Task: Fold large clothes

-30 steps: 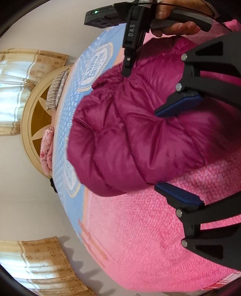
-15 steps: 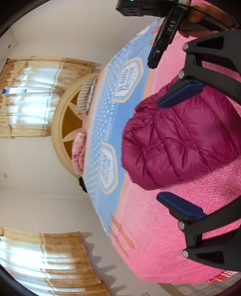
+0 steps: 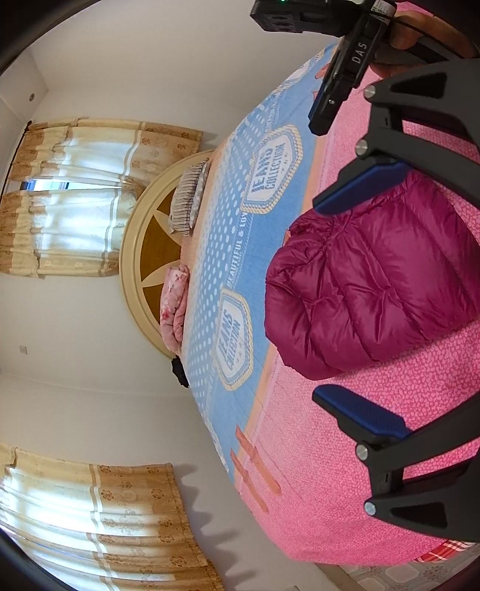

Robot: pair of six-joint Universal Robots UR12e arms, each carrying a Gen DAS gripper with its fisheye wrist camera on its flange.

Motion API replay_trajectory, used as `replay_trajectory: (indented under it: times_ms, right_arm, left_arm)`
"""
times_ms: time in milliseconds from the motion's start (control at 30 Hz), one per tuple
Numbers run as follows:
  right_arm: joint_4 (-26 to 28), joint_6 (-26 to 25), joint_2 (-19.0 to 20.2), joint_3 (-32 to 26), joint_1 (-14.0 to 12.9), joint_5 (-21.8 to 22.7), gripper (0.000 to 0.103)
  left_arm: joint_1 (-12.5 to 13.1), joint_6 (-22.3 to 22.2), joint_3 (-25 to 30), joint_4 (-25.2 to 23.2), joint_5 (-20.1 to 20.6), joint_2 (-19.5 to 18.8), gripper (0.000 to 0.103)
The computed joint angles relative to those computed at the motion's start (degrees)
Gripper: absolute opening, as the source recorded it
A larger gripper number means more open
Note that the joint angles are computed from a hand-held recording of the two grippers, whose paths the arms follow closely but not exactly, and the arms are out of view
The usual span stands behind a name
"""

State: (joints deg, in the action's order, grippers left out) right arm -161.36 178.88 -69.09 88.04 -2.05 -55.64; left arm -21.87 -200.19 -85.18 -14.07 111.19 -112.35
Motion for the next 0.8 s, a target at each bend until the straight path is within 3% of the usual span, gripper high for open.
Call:
replay_trajectory:
  times_ms: [800]
  right_arm:
    - [-0.24, 0.12, -0.47, 0.58, -0.48, 0.28, 0.060]
  left_arm:
    - [-0.18, -0.09, 0.08, -0.11, 0.24, -0.25, 0.099]
